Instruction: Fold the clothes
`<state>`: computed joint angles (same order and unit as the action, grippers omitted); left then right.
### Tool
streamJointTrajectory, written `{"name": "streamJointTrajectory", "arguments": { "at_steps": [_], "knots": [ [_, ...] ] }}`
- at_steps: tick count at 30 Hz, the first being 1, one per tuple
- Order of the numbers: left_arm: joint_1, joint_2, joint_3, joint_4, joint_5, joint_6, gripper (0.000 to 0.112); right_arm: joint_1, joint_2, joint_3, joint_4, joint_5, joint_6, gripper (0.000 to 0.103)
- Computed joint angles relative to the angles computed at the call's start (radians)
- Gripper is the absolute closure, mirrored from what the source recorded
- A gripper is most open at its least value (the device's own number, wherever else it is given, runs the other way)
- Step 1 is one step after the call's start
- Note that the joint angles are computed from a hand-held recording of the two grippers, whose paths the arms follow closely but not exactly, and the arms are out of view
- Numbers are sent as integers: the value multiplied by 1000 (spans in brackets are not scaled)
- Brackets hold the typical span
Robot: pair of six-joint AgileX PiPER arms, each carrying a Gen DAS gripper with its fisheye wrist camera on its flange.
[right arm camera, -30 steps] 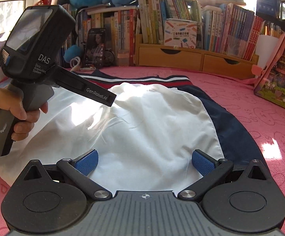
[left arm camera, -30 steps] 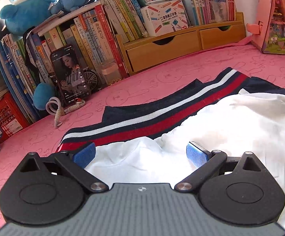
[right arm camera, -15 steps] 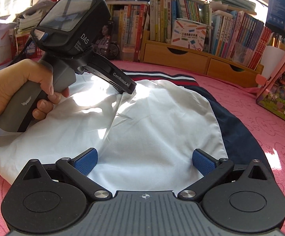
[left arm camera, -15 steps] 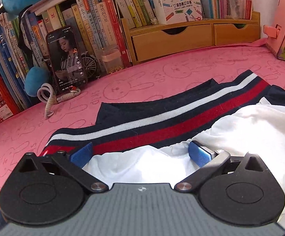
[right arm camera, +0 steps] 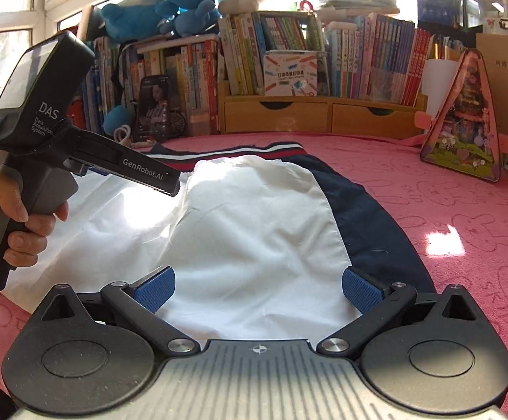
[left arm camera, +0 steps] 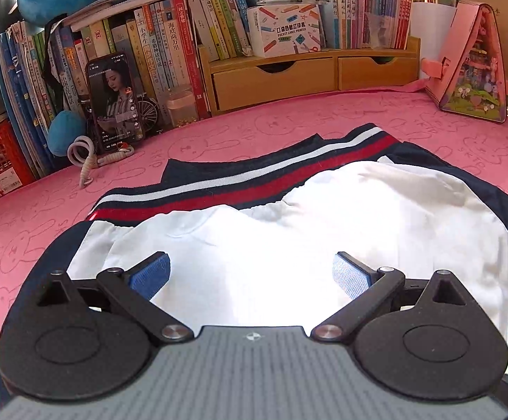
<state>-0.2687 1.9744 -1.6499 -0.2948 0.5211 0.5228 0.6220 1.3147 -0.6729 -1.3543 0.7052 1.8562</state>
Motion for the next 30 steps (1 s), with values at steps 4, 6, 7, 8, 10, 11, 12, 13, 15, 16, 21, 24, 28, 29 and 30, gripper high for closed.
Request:
{"name": "streamJointTrajectory", "arguments": {
  "at_steps": [4, 6, 7, 8, 10, 11, 12, 13, 15, 16, 21, 24, 28, 29, 30],
  "knots": [
    [10, -61, 110, -66, -25, 47, 12, -17, -64, 62, 47, 48, 16, 0],
    [17, -98, 178, -76, -64, 68, 12, -31, -75, 78, 43, 47, 45, 0],
    [24, -123, 222, -78, -92, 79, 12, -35, -85, 88, 19, 28, 74, 0],
    [33, -144, 257, -82, -116, 92, 12, -34, -92, 98, -13, 8, 105, 0],
    [64, -190, 330, -103, -166, 129, 12, -19, -78, 99, -101, -41, 165, 0],
    [81, -209, 360, -118, -184, 152, 12, -8, -57, 89, -145, -65, 184, 0],
    [104, -226, 388, -140, -201, 182, 12, 8, -27, 75, -181, -78, 199, 0],
    [130, -242, 415, -161, -218, 214, 11, 18, 5, 60, -211, -95, 206, 0],
    [167, -259, 453, -96, -262, 173, 11, 23, 54, 36, -250, -127, 212, 1],
    [190, -262, 469, -70, -285, 155, 10, 16, 78, 17, -225, -140, 181, 2],
    [328, -257, 459, -22, -273, 60, 9, -52, 28, 100, -168, -93, 176, 6],
    [384, -291, 442, -103, -216, 80, 12, -43, -113, 162, -23, 39, 118, 6],
    [345, -408, 534, -468, -217, 455, 12, -139, -343, 258, 117, -35, 138, 6],
    [314, -433, 554, -509, -221, 505, 11, -180, -387, 277, 164, -87, 116, 6],
    [278, -451, 567, -515, -218, 514, 11, -204, -409, 289, 190, -130, 97, 6]
  ]
}}
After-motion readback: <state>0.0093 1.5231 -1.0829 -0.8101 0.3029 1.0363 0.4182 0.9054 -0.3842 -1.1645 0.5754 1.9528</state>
